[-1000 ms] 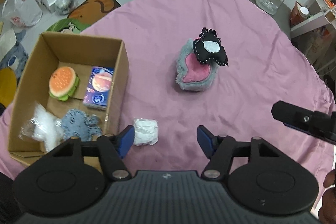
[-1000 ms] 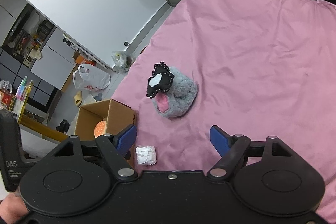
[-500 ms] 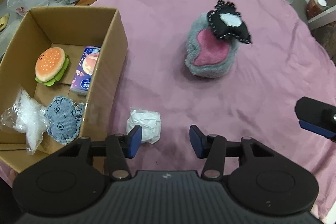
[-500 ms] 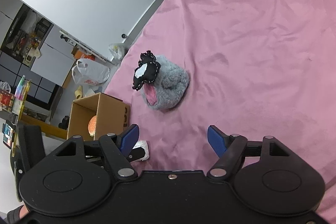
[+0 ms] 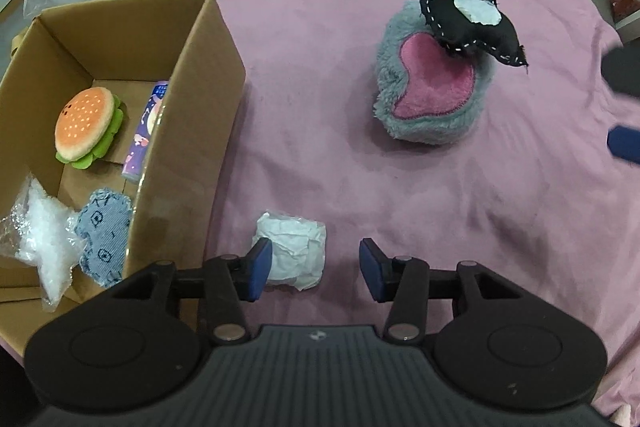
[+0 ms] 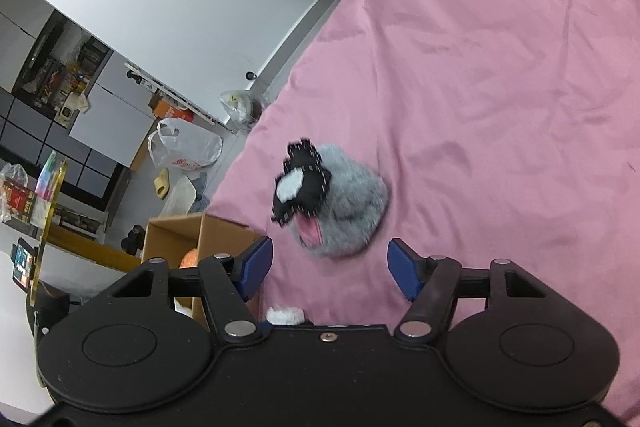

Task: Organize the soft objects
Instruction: 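Close the right gripper on the black-and-white bow atop the grey plush, then close the left gripper on the white tissue while the right gripper pulls the bow free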

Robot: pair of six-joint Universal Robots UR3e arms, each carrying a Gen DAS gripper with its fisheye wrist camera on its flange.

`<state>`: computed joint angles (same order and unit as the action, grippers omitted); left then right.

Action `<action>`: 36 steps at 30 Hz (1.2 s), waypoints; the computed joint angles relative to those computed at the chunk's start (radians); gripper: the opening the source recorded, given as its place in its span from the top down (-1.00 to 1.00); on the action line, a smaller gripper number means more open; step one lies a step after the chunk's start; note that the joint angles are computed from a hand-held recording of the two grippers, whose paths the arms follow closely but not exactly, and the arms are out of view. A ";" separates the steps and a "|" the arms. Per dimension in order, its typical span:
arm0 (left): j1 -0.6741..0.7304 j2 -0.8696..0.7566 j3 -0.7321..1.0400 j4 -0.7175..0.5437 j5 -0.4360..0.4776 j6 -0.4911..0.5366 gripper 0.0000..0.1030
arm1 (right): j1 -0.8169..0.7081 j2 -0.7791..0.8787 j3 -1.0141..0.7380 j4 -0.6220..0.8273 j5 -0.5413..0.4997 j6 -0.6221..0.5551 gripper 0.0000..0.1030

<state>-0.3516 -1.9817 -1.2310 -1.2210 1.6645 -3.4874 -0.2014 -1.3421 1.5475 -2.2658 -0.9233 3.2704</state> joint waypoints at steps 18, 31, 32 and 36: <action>0.057 0.030 0.002 -0.047 -0.093 0.044 0.92 | 0.084 0.233 -0.237 0.004 -0.029 0.131 0.91; 0.013 -0.039 0.089 -0.066 -0.055 0.047 -0.19 | 0.010 0.062 -0.072 -0.004 -0.028 0.085 0.97; 0.017 -0.043 0.086 -0.062 -0.055 0.046 -0.19 | 0.000 0.046 -0.053 -0.004 -0.023 0.079 0.97; 0.002 -0.068 0.099 -0.049 -0.018 0.037 -0.21 | -0.024 0.001 0.011 -0.002 -0.019 0.063 0.97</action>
